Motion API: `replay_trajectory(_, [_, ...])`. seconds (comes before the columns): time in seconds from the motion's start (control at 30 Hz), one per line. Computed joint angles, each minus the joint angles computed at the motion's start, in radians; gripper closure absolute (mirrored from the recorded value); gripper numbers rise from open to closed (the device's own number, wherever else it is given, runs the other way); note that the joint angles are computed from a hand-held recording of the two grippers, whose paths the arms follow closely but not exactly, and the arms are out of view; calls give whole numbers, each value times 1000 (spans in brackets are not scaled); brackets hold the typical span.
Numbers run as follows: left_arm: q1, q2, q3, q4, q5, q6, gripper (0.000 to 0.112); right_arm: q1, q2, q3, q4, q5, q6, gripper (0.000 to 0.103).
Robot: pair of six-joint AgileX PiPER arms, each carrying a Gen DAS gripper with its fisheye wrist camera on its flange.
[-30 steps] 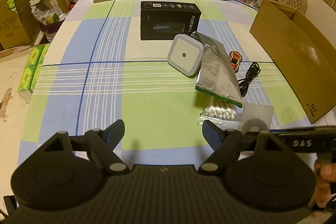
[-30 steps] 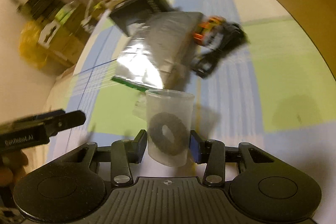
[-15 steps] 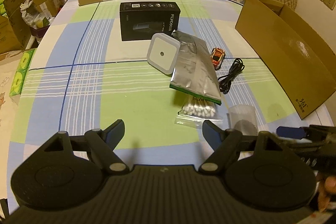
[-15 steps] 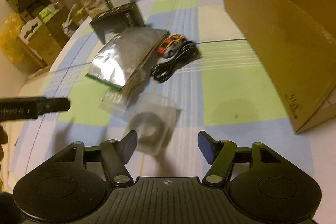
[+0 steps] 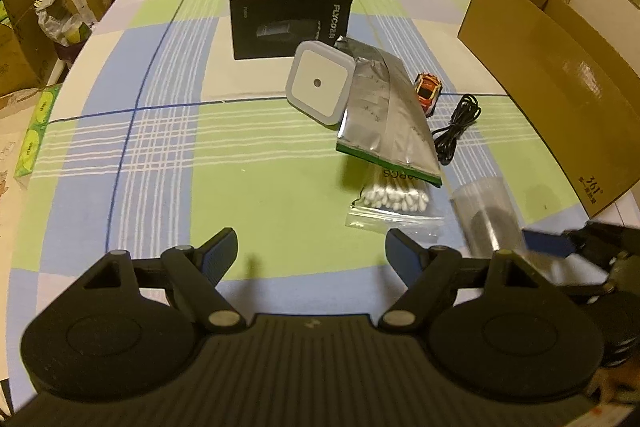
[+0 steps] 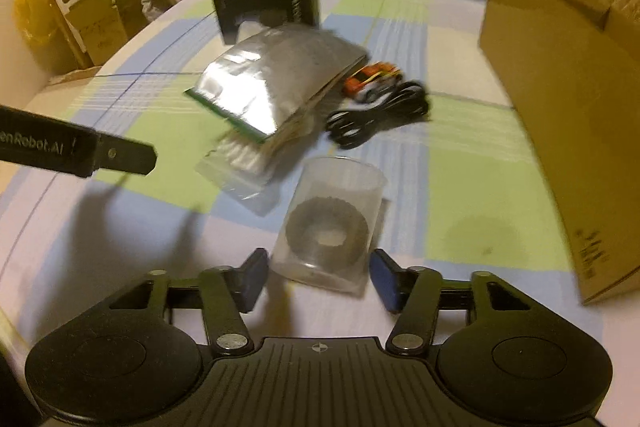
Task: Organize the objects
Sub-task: 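Grasp the clear cup with the dark ring using the right tool, then grasp the cotton swab bag with the left tool while the right tool holds the cup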
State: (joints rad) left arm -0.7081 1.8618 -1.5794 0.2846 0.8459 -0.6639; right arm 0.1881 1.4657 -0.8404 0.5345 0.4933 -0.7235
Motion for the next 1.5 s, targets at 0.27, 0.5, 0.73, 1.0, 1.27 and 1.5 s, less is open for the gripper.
replay_trajectory(0.27, [-13,55,-35,-46,-48,66,34,-83,-24,18,66,-66,-124,51])
replay_trajectory(0.5, [-17,119,-89,-72,-75,147,34,-126,11,39,222,-47,-362,48])
replay_trajectory(0.73, [-5,162,-104,-100,-121,209,34,-185,59,47,408,-21,-619,47])
replay_trajectory(1.0, [1,195,-124,-115,-167,255,35,-196,61,31,435,18,-648,53])
replay_trajectory(1.27, [-15,204,-158,-119,-170,213,36,-214,40,-15,280,33,-483,53])
replay_trajectory(1.5, [-28,247,-242,-103,-111,178,36,-213,33,-104,29,102,-326,53])
